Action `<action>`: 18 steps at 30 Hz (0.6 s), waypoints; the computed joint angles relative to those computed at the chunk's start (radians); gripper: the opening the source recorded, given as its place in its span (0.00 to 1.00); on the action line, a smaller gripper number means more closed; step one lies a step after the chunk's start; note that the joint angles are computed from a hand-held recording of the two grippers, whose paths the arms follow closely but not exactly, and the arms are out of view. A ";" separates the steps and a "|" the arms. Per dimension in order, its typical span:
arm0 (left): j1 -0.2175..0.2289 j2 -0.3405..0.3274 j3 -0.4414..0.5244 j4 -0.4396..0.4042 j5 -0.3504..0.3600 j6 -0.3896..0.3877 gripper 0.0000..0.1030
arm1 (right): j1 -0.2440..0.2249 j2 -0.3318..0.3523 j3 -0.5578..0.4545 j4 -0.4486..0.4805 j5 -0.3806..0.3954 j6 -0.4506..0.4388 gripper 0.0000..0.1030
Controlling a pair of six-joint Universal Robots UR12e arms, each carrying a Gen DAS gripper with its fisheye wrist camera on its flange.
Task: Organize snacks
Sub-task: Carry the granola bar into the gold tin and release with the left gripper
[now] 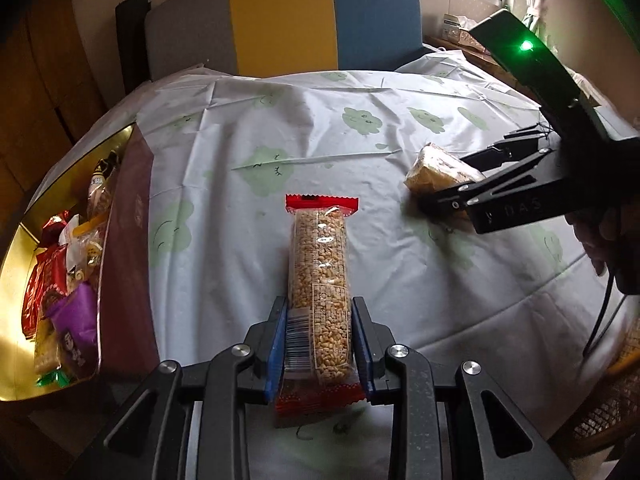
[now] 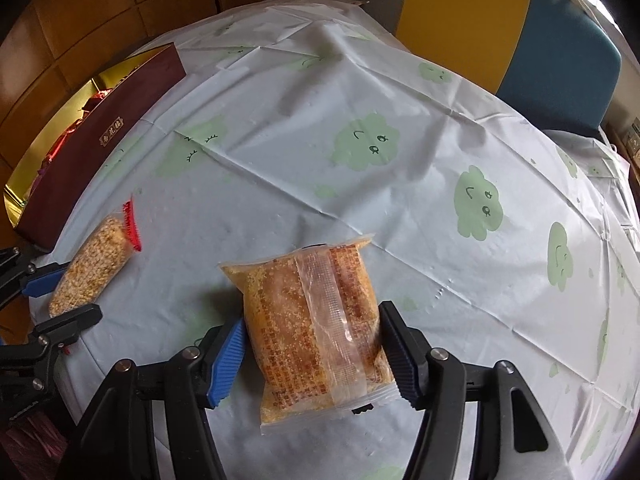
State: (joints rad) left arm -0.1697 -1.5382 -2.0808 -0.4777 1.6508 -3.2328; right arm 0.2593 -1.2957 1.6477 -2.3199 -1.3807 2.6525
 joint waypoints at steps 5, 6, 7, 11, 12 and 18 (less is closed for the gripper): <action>0.015 0.038 -0.021 0.009 -0.045 0.005 0.29 | 0.009 0.002 0.003 -0.017 -0.010 -0.006 0.62; 0.017 0.045 -0.023 0.009 -0.052 0.004 0.29 | 0.009 0.002 0.003 -0.019 -0.009 -0.008 0.62; 0.019 0.051 -0.026 0.011 -0.055 0.002 0.29 | 0.009 0.002 0.003 -0.020 -0.009 -0.010 0.62; 0.043 0.084 -0.030 0.013 -0.088 -0.030 0.29 | 0.009 0.000 0.007 -0.027 -0.013 -0.013 0.62; 0.052 0.094 -0.031 0.010 -0.093 -0.043 0.29 | 0.009 0.000 0.007 -0.026 -0.013 -0.014 0.62; 0.106 0.160 -0.049 0.021 -0.066 -0.111 0.29 | 0.013 -0.001 0.008 -0.032 -0.021 -0.023 0.62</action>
